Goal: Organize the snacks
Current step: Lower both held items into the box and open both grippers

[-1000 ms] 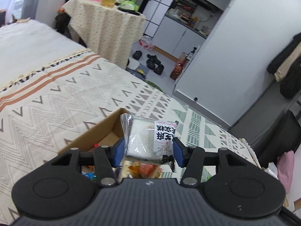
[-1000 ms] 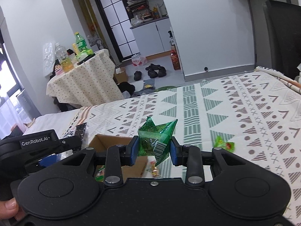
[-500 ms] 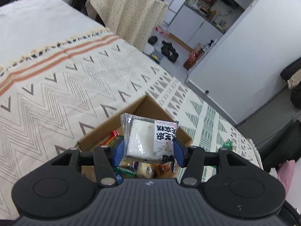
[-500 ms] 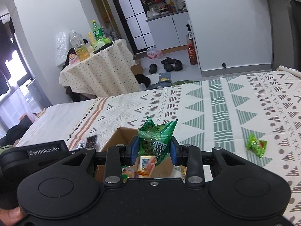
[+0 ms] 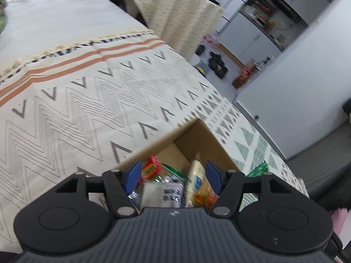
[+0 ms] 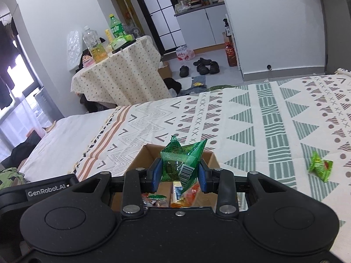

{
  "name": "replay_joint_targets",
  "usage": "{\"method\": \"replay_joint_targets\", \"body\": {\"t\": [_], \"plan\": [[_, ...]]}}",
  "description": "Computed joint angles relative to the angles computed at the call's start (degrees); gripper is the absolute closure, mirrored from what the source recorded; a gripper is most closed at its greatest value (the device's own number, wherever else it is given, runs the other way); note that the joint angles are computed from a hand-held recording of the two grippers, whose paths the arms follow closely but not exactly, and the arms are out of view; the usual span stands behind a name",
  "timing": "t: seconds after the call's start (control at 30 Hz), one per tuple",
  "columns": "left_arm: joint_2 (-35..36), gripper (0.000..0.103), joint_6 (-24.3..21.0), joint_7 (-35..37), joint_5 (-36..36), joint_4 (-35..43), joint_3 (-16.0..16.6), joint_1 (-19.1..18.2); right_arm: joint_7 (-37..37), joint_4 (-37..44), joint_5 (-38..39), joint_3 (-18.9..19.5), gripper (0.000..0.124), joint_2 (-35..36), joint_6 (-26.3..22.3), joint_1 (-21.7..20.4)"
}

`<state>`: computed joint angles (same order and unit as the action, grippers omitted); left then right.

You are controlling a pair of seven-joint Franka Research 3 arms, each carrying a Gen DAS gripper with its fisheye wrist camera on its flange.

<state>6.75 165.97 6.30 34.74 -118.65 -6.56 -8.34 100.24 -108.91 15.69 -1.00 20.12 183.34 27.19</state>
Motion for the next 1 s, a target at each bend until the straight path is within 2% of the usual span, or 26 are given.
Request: {"method": "replay_joint_targets", "body": {"t": [0.13,0.37,0.43,0.47,0.53,0.57,0.67,0.77,1.0], "plan": [[0.0,0.04,-1.3,-4.0,2.7,0.1,1.0,0.1,-1.9,3.4,0.6,3.7,0.09,2.4,-1.9,-2.8],[1.8,0.039,-2.1,-3.2,0.7,1.0,0.8,0.9,-5.4,10.4,2.2,8.4,0.089,7.1,-5.6,-5.9],[2.2,0.036,-2.3,-2.9,0.4,1.3,0.9,0.8,-9.1,12.1,4.1,13.0,0.085,8.4,-5.9,-9.3],[2.4,0.034,-2.7,-3.0,0.7,1.6,1.0,0.6,-10.2,12.8,4.6,13.4,0.077,8.8,-6.2,-9.5],[2.8,0.027,-3.7,-3.9,1.9,2.2,1.4,0.0,-9.3,13.2,4.2,10.2,0.064,8.8,-6.7,-6.8],[2.9,0.025,-4.3,-4.3,2.4,2.6,1.4,-0.2,-8.5,13.1,4.1,8.8,0.064,8.7,-6.6,-5.8],[3.4,0.021,-5.4,-5.1,3.3,3.3,1.5,-0.6,-8.9,11.9,5.5,9.4,0.064,8.0,-7.0,-6.9],[3.7,0.018,-6.2,-5.0,3.0,3.7,1.2,-0.8,-6.9,9.3,5.1,6.7,0.064,6.3,-6.6,-5.4],[3.5,0.012,-7.9,-6.5,5.7,4.8,0.8,-2.6,-5.4,1.9,4.9,5.4,0.064,1.4,-4.7,-5.9]]}}
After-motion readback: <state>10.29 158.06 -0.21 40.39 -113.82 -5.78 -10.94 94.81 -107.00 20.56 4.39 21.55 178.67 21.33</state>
